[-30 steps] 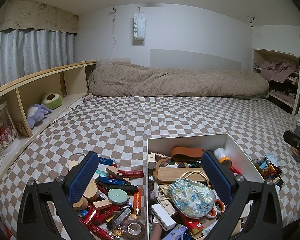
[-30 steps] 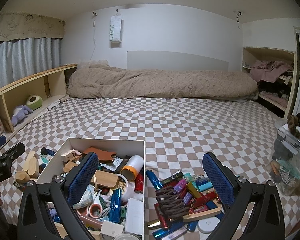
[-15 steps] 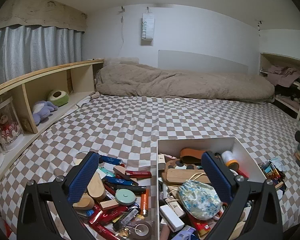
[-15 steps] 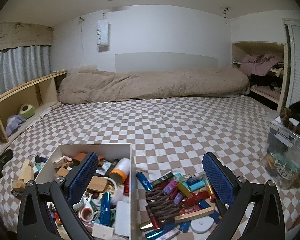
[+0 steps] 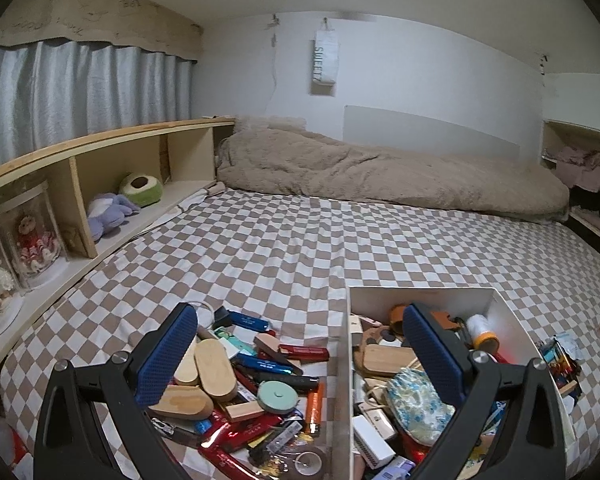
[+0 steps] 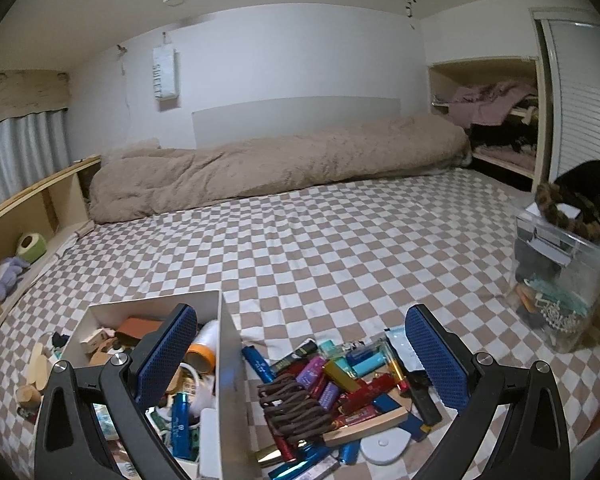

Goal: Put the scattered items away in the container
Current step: 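Move both tools from the white box toward the scattered pile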

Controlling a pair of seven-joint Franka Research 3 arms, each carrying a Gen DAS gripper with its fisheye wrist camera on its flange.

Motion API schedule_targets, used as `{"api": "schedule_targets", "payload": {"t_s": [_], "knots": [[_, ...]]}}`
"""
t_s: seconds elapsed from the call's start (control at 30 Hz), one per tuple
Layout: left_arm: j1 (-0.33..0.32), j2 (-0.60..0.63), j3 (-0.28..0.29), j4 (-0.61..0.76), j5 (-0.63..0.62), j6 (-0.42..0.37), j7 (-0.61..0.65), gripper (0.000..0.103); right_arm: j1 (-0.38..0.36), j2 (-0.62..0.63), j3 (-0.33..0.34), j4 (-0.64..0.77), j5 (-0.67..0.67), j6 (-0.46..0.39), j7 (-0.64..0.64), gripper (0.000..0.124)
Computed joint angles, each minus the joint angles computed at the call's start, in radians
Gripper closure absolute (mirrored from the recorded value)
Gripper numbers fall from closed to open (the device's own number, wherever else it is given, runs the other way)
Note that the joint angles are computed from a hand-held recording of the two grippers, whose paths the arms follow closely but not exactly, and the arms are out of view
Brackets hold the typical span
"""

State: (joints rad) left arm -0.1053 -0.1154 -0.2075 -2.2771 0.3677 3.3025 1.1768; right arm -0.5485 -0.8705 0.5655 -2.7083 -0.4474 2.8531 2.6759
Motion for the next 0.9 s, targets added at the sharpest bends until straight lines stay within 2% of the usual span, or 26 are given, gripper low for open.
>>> {"api": "schedule_targets", "payload": {"t_s": [0.07, 0.13, 0.23, 0.33, 0.37, 0.47, 0.63, 0.7, 0.77, 0.83, 0.9], "knots": [[0.145, 0.0, -0.131, 0.006, 0.008, -0.005, -0.027, 0.0, -0.006, 0.005, -0.002, -0.005, 0.0, 0.008, 0.005, 0.021], [0.252, 0.0, -0.221, 0.012, 0.022, -0.013, -0.061, 0.0, -0.011, 0.012, -0.006, -0.01, 0.003, 0.014, 0.008, 0.021], [0.348, 0.01, -0.293, 0.028, 0.066, -0.035, -0.129, 0.0, -0.014, 0.029, -0.012, -0.012, 0.008, 0.013, 0.008, 0.021], [0.458, 0.022, -0.377, 0.052, 0.169, -0.078, -0.242, 0.0, -0.017, 0.054, -0.014, -0.007, 0.004, 0.006, 0.004, 0.021], [0.462, 0.029, -0.376, 0.058, 0.188, -0.089, -0.264, 0.0, -0.02, 0.062, -0.011, -0.004, 0.0, 0.001, 0.005, 0.021], [0.352, 0.05, -0.275, 0.062, 0.095, -0.116, -0.19, 0.0, -0.028, 0.089, -0.005, 0.004, -0.02, -0.005, 0.014, 0.021], [0.337, 0.085, -0.234, 0.105, 0.213, -0.178, -0.311, 0.0, -0.051, 0.143, 0.005, 0.019, -0.078, -0.004, 0.045, 0.021], [0.316, 0.102, -0.208, 0.12, 0.21, -0.211, -0.315, 0.0, -0.069, 0.172, 0.017, 0.031, -0.113, -0.011, 0.056, 0.021], [0.29, 0.121, -0.185, 0.128, 0.113, -0.236, -0.25, 0.0, -0.094, 0.197, 0.039, 0.045, -0.163, -0.032, 0.076, 0.021], [0.271, 0.14, -0.173, 0.133, -0.05, -0.256, -0.133, 0.0, -0.103, 0.221, 0.044, 0.051, -0.208, -0.032, 0.092, 0.021], [0.256, 0.158, -0.161, 0.144, -0.16, -0.278, -0.064, 0.0, -0.076, 0.26, 0.008, 0.052, -0.237, -0.012, 0.07, 0.021]]}}
